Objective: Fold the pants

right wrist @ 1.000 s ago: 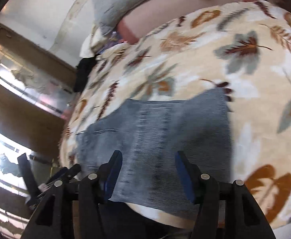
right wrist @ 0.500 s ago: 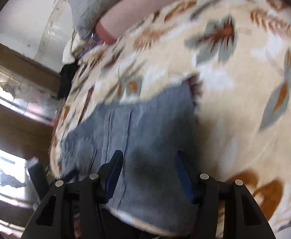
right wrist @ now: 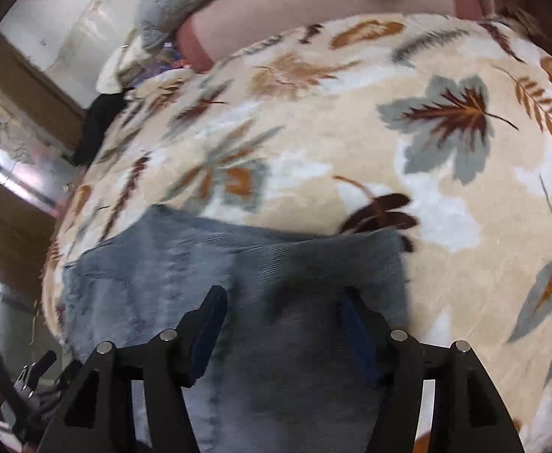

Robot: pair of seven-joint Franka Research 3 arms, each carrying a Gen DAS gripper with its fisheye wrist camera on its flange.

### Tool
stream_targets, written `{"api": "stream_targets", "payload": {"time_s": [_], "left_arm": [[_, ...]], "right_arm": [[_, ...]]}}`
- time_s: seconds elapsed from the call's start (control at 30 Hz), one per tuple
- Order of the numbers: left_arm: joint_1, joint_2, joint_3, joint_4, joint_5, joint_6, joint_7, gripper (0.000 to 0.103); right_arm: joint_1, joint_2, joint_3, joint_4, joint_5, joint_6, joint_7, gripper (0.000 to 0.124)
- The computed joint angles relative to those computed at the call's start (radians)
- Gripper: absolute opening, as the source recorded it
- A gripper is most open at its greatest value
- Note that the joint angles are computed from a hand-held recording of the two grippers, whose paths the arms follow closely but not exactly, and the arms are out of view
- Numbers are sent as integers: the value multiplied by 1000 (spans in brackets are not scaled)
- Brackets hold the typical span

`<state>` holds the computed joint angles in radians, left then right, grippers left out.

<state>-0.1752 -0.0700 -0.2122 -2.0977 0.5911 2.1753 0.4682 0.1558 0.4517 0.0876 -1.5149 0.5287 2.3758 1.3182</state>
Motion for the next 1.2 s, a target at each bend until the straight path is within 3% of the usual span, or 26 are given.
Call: {"api": "stream_targets", "payload": {"time_s": [0.23,0.57,0.67,0.83,1.03,1.2], "left_arm": [[64,-220,37,-246,-36,-10,-63,103],[81,-340,87,-459,-295,304,-7,103],[93,-331,81,-475,-325,380,-9,103],[128,-276,66,-430,-311,420,-13,103],[119,-187,114,-381,-393,497,120,102],[128,-147,122,-372,-444,569,183,98]], "right_arm": [[38,-150,58,-198,107,68,-170,66],[140,-255,46,-346,65,134,-238,66],[144,-276,37,-375,65,156,-236,66],[136,-276,28,-376,75,157,-223,66],[126,-277,24,-375,102,180,-225,66],[118,-276,21,-375,107,189,-221,66]]}}
